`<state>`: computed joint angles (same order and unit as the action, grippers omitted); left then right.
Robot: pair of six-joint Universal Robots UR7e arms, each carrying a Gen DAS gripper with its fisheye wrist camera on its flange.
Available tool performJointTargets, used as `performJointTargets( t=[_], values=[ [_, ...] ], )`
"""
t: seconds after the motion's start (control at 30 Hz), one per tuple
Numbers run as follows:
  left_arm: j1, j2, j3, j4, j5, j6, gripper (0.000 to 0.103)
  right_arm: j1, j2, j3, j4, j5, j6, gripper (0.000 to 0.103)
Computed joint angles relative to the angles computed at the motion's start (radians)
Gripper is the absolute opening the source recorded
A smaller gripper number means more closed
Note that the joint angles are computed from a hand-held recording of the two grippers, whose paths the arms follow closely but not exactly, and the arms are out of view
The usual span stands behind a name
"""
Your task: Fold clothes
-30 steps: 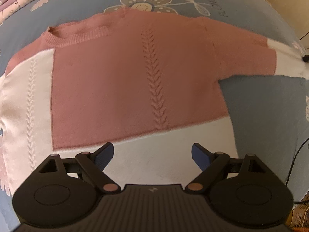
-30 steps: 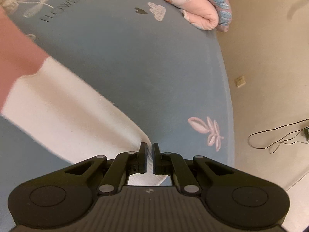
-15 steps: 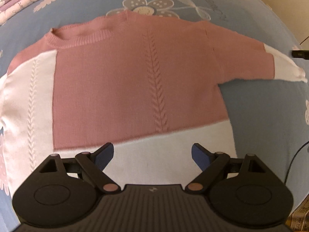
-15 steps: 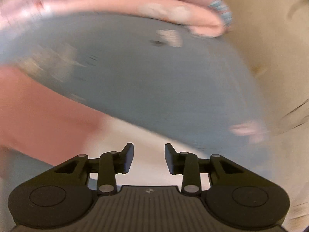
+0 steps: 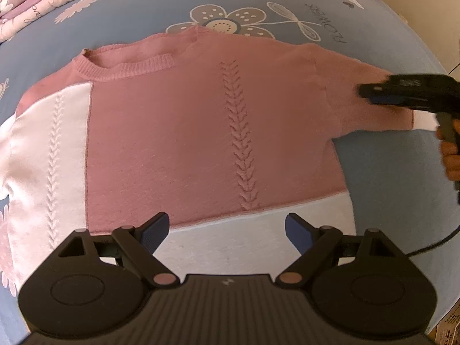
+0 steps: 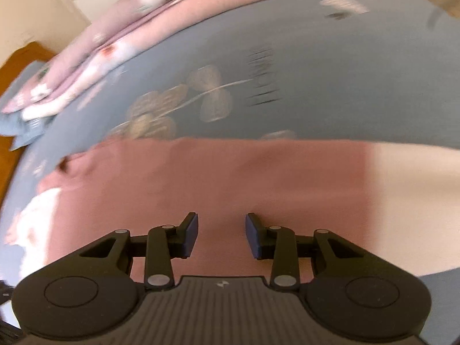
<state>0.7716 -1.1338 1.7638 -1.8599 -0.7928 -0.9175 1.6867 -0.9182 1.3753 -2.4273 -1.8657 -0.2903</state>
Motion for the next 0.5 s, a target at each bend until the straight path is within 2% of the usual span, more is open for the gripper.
performJointTargets(
  t=[0.1, 0.2, 0.23, 0.37, 0.43, 0.5],
  values=[
    [0.005, 0.003, 0.004, -0.021, -0.007, 0.009, 0.087, -0.018, -0.02, -0.006, -0.022, -0.049, -0.012, 0.031],
    [0.006, 0.009, 0.004, -0.045, -0.009, 0.02, 0.087, -0.003, -0.023, 0.001, -0.074, -0.156, -0.056, 0.033],
    [0.007, 0.011, 0.003, -0.053, -0.011, 0.025, 0.088, 0.002, -0.023, 0.0, -0.073, -0.179, -0.036, 0.034],
    [0.009, 0.022, -0.005, -0.068, -0.018, 0.046, 0.088, -0.007, -0.074, 0.07, -0.145, -0.108, 0.06, 0.06],
    [0.011, 0.031, -0.017, -0.054, -0.021, 0.047, 0.087, -0.013, -0.077, 0.084, -0.149, -0.14, 0.098, 0.06],
    [0.011, 0.038, -0.025, -0.048, -0.024, 0.054, 0.088, -0.036, -0.096, 0.108, -0.158, -0.118, 0.153, 0.054]
  ],
)
